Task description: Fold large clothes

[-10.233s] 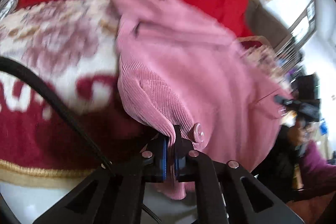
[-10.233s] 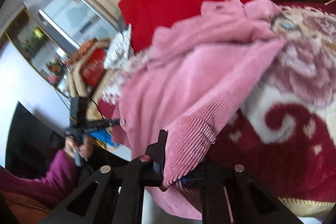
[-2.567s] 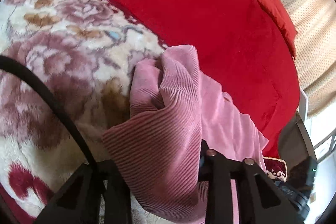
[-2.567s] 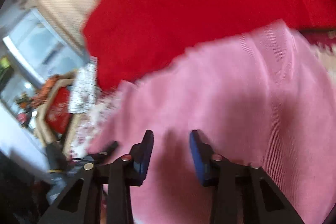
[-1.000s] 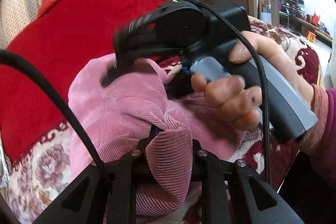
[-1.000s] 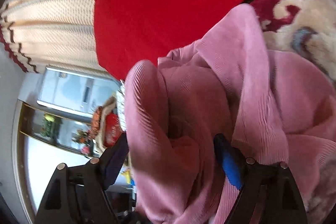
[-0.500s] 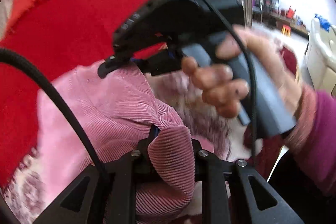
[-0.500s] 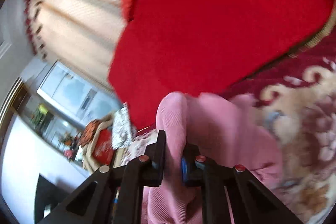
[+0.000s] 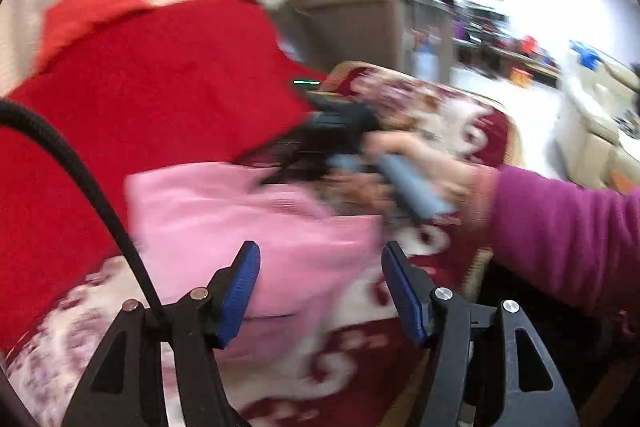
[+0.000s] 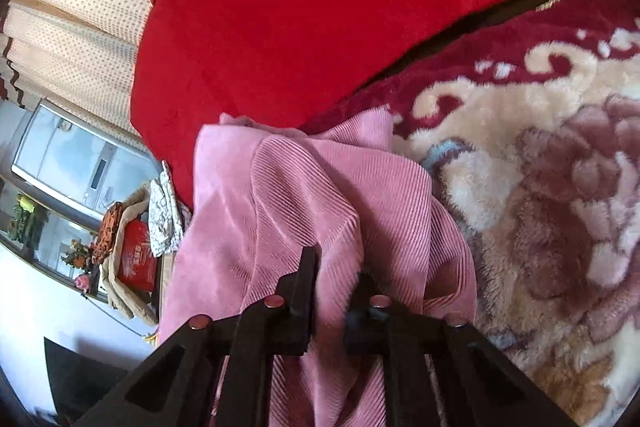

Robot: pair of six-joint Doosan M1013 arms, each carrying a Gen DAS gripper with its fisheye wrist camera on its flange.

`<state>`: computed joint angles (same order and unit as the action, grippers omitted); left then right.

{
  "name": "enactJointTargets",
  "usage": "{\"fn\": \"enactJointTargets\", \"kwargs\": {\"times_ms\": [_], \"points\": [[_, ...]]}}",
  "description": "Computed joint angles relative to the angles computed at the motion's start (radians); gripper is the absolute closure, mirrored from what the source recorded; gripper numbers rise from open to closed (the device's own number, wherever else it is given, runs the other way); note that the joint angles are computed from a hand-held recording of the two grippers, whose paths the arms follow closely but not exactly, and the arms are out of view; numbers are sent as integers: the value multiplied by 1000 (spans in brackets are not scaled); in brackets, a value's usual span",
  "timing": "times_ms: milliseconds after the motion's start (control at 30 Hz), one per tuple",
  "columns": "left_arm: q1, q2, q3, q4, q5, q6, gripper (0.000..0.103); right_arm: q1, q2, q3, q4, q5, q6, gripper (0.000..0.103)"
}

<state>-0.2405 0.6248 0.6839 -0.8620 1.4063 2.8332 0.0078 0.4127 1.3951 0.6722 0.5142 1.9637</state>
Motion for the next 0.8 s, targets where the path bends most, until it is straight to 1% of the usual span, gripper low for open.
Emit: {"fn": "enactJointTargets", "kwargs": {"times_ms": [33,67,100,133,167,200,233,267,300,333,400,433,500,533,567,600,633,667,700,733,767,800], "points": [[5,20,-34,6,-31,-39,37,7,-8,-4,-60,-1,46,86],[10,50,-81,23,-56,-109,37,13,-14,-8,-114,1,83,86],[11,93,-155,57,-56,-215,37,23,-23,-12,-194,2,142,86],[11,153,-250,101,-43,-331,38,29,-25,-17,-229,3,171,86],[8,190,-305,128,-30,-394,38,37,-33,-17,-274,6,209,86],[5,206,-318,149,-23,-407,38,43,-37,-21,-319,13,244,86],[-3,213,-311,186,-18,-410,38,56,-37,-35,-405,28,309,86],[-9,205,-282,194,-22,-403,39,71,-41,-46,-496,45,366,86],[-12,187,-237,190,-43,-385,40,79,-45,-53,-534,55,383,86],[-15,176,-214,182,-61,-371,40,77,-65,-32,-542,50,361,86],[-18,177,-224,197,-58,-367,40,100,-83,-32,-597,35,357,86],[-19,173,-220,205,-61,-365,41,109,-94,-31,-599,27,334,86],[-21,157,-182,210,-91,-348,42,133,-106,-35,-580,31,273,86],[-20,159,-181,212,-89,-358,42,143,-107,-37,-576,38,255,86],[-20,170,-199,215,-71,-389,42,153,-104,-42,-573,59,236,86],[-19,182,-220,208,-41,-408,42,161,-92,-54,-561,109,221,86],[-18,187,-233,202,-13,-410,42,167,-66,-80,-566,208,238,86],[-20,174,-203,205,-25,-391,42,167,-47,-88,-569,262,259,87],[-23,146,-149,215,-74,-363,42,165,-42,-81,-556,267,265,88],[-21,138,-136,217,-88,-358,42,161,-40,-75,-540,266,266,88],[-20,143,-146,215,-79,-369,42,155,-39,-78,-524,276,260,88],[-16,158,-173,207,-52,-393,42,152,-34,-101,-525,316,258,88]]}}
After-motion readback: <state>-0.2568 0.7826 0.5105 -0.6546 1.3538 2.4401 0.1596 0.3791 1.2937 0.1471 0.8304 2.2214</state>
